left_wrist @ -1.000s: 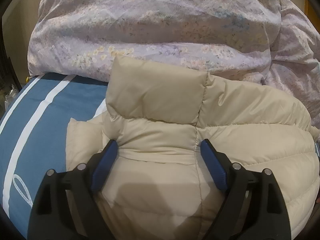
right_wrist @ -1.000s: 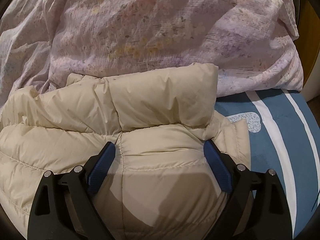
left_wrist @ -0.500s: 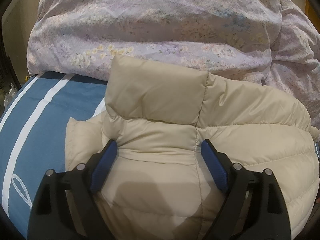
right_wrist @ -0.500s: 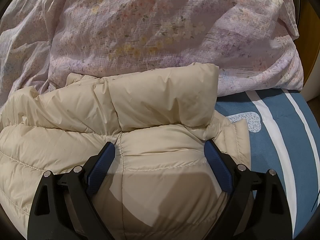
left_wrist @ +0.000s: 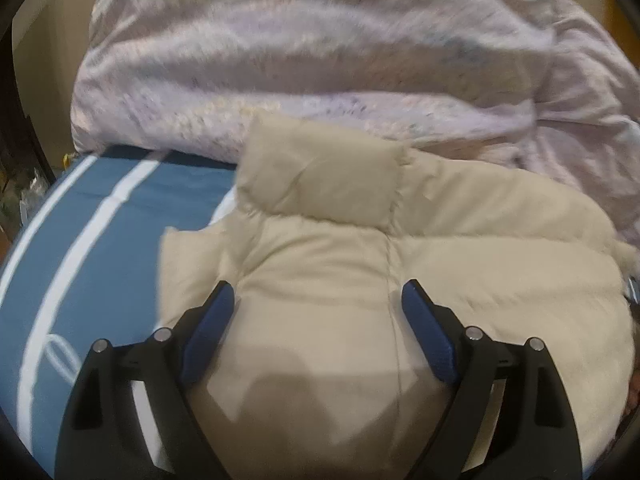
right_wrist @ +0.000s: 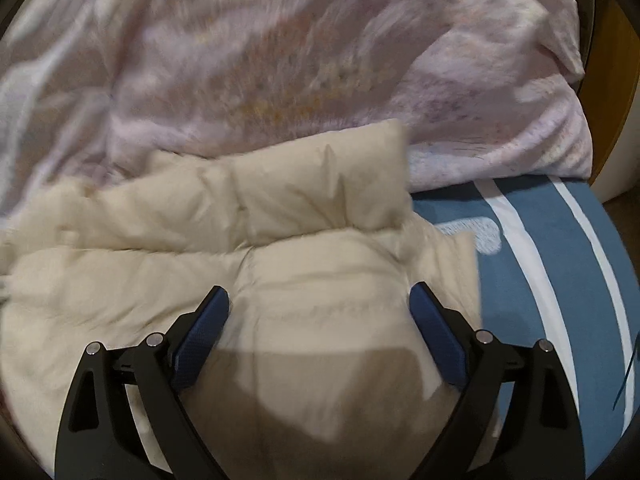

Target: Fold large clothes

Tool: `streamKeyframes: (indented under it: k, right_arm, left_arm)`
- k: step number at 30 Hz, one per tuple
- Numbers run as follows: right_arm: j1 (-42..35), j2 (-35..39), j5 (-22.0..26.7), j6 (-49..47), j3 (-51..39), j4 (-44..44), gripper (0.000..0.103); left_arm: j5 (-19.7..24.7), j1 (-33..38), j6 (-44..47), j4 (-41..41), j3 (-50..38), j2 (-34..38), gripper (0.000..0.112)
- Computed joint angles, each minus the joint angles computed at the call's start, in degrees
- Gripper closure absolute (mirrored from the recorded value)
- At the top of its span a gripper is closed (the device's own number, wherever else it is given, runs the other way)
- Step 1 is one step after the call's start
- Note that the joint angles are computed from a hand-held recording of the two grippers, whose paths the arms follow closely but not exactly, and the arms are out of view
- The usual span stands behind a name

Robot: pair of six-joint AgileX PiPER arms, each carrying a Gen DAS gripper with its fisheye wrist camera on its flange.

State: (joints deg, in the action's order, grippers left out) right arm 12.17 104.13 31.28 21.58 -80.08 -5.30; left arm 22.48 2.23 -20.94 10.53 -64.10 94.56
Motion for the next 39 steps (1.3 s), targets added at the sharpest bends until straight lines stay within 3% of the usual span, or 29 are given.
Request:
streamKeyframes:
  k: [3,8,16,22,27,33,37,39]
  right_arm:
    - [-2.02,-6.81,-0.74,-1.55,6.33,3.19,0.01]
    - [-8.18,-13.62,0.16,-10.76,14.83,12.52,0.009]
    - [-18.73,-14.28,3.08,-33.38,22.42,37.44,0.011]
    - [-19.62,-15.2,3.98,-40.3,24.89,45.41,0.027]
    - [-20.3,-15.89,5.02,-44.98,26.72,50.94,0.046]
    - [-23.75,-15.84,8.46,-53.49,29.45,62.54,0.07]
    - [-24.18,-17.66,9.56,-54.72,30.88,64.72,0.078]
    - [-24.67,-18.91,10.21,-55.41,31.6,65.04,0.081]
  left_arm:
    - [1.0,1.17,-0.46,1.15,3.9,-5.43,0.026]
    - [3.77,8.22,10.7,-11.07,9.27,-12.95,0.026]
    - [8.87,18.18,30.73,-32.48,15.05,-16.53,0.026]
    - [11.3,20.45,37.03,-40.25,16.71,-16.68,0.029]
    - [14.46,24.52,45.15,-50.71,18.27,-16.23,0.041]
    - [20.69,29.02,53.09,-62.46,19.91,-15.34,0.068]
    - [22.27,30.37,55.48,-65.52,20.62,-15.9,0.09]
    - [23.37,31.14,56.3,-65.82,20.56,-16.7,0.096]
